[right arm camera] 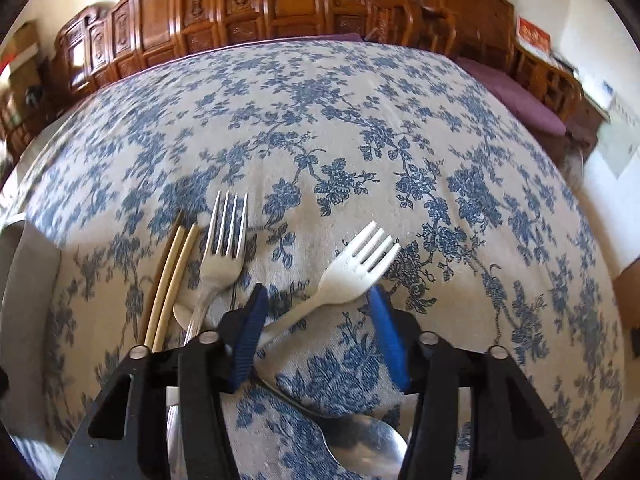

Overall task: Organize utensils
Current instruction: 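Grasp a wooden chopstick with the left tool while the right grasps a white plastic fork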

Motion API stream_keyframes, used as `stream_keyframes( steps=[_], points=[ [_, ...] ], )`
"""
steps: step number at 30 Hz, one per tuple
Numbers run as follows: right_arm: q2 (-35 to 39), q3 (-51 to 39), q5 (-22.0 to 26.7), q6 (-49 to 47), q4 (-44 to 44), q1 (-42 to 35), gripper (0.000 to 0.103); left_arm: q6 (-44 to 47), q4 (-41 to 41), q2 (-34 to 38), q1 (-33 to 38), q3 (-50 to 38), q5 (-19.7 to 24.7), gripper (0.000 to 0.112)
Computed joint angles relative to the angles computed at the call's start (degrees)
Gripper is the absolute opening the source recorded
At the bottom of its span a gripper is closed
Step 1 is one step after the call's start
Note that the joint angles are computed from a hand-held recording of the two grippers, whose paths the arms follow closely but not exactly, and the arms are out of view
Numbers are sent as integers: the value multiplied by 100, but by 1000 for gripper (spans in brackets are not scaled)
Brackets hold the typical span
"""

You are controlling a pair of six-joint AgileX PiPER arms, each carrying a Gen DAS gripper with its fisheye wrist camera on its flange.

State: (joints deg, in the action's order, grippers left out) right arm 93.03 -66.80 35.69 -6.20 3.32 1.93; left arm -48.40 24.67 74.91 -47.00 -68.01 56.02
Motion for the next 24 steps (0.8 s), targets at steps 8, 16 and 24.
stream_keyframes(
  steps=[8, 16, 24],
  points=[
    [-252, 228, 133, -759, 529, -190, 7, -231, 201, 167, -179, -59, 28, 47],
    [-599, 406, 346, -1602, 1319, -475, 7, -214, 179, 257, -312, -48, -99, 47],
    [-1413, 779, 805, -2631, 2191, -946, 7, 219, -457, 430, -290, 28, -483, 35]
  ],
)
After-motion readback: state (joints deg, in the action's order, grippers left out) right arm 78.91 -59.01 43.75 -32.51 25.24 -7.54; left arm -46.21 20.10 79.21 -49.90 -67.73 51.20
